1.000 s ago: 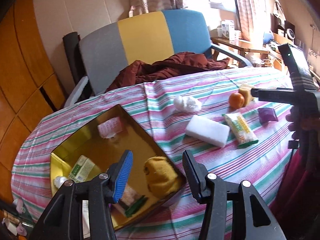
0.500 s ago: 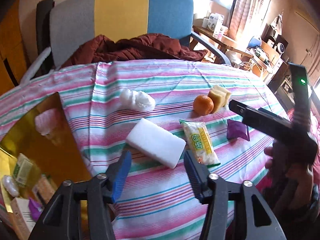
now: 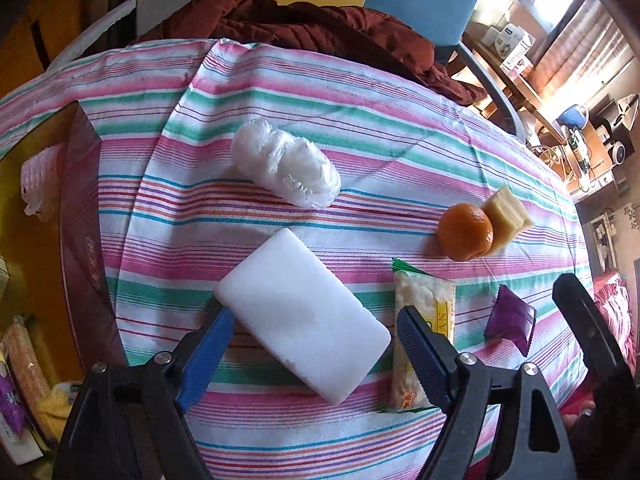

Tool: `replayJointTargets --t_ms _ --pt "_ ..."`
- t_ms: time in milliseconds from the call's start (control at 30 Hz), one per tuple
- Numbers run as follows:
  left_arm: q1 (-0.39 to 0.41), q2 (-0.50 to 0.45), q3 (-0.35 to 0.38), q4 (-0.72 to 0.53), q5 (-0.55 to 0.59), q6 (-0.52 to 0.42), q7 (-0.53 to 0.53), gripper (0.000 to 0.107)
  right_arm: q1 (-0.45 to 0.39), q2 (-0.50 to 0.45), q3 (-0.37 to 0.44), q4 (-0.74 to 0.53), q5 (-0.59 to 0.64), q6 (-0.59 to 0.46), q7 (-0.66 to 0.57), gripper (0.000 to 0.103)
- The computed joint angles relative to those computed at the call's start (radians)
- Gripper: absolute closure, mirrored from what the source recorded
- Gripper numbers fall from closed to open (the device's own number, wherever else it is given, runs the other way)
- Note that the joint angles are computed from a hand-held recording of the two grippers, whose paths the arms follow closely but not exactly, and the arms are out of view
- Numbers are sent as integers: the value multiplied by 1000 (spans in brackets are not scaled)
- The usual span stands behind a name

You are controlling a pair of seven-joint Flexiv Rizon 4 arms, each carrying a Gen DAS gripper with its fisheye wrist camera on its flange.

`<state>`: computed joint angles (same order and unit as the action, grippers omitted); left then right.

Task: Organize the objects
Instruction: 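Grasp the white rectangular block with the left tool while the right tool grasps the WEIDAN snack bag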

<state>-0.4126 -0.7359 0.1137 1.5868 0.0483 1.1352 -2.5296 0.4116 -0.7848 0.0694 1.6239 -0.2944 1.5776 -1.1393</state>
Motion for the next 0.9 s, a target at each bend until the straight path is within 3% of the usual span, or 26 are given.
replayJointTargets --t_ms 67,133,300,433,633,733,900 --pt "-15 -17 20 -27 6 -24 -22 20 -5 -1 7 -2 1 0 -4 0" --pt "-34 -34 45 -69 36 -68 -34 13 -5 -1 9 -2 2 1 -6 0" --pt "-66 -48 63 -128 140 -149 -5 18 -7 -3 11 -5 5 -1 -6 0" --pt "-84 -15 59 -65 203 -98 1 27 -16 -5 23 -8 8 -6 -12 0" --pt "-129 43 68 29 312 49 39 29 -6 -6 13 -10 -1 -18 -22 0" --pt "-99 56 5 61 287 98 180 26 8 -5 -3 -6 -6 -22 -21 0" --pt "-124 84 25 103 249 120 195 22 18 -6 -16 -6 -15 -33 -23 0"
